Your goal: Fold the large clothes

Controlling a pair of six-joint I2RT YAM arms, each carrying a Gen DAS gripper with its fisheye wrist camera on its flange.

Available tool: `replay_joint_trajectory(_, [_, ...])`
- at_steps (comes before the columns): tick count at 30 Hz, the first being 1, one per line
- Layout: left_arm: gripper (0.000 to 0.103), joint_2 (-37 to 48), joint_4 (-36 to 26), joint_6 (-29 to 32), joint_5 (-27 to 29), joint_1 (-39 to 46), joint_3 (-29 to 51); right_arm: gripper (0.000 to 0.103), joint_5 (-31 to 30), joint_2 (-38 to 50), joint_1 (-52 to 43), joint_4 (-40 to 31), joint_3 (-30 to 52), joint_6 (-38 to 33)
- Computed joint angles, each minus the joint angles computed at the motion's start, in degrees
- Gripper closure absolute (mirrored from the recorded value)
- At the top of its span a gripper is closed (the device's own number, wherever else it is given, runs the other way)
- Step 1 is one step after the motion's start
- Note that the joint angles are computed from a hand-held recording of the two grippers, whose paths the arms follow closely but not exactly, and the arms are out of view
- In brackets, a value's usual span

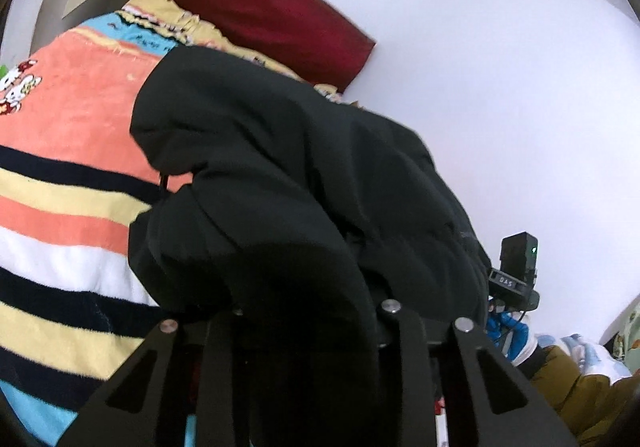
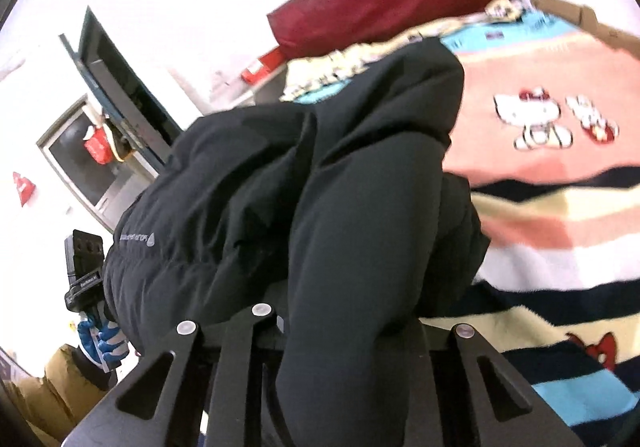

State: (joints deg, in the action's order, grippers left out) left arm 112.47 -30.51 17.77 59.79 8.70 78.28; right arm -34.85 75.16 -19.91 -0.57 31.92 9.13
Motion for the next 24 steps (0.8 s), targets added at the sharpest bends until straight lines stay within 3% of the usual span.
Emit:
replay_joint_trajectory(2, [0.077, -2.75, -3.44, 3.01, 2.34, 2.03, -1.67, 0.084, -2.81, -4.78, -2.59, -4.16, -0.6, -1.52])
replay_joint_trajectory(5, [0.077, -6.63, -11.35, 12.23, 4.21, 5.59, -4.71, 0.084, -6.64, -11.7, -5.64, -9.87, -2.67, -3.08])
replay_joint_trajectory(7, [0.077, -6.28, -17.64, 18.96, 3.28, 8.51, -5.15, 0.084, -7.39, -15.03, -6.2, -12.18, -5.14, -3.54])
replay_joint_trajectory(10, [0.077, -4.27, -17.44, 22.52, -2.29, 11.11, -8.65, 0.083, -5.96, -15.91, -6.0, -11.0, -10.75, -2.77])
replay_joint_trajectory(13, [0.07, -0.4, -14.3, 21.61, -7.5, 13.61, -10.25, 0.077, -2.23, -10.85, -6.11, -5.09, -15.59, -1.5])
replay_joint_trajectory(15, [0.062, 2.04, -15.45, 21.16, -7.83, 15.81, -8.84, 0.06, -2.97, -7.79, -9.87, -2.09, -17.37, -0.43])
replay_joint_trajectory(17, [0.055, 3.28, -16.69, 20.29, -7.89, 17.41, -7.0, 0.043, -0.88, -10.12, -11.38, -3.0, -18.68, 0.27])
replay_joint_trajectory(18, [0.054, 2.46, -16.59, 20.18, -7.95, 18.69, -7.45, 0.036, -0.51, -12.08, -13.29, -4.8, -18.91, 0.03])
replay_joint_trajectory(20, [0.051, 0.32, -17.58, 20.97, -8.04, 21.37, -8.36, 0.032, -0.26, -15.56, -16.22, -8.97, -18.43, -1.62])
replay_joint_trajectory(24, [0.051, -4.52, -15.71, 19.41, -11.28, 25.95, -9.37, 0.031, 4.96, -26.4, -17.91, -23.05, -15.43, -6.17])
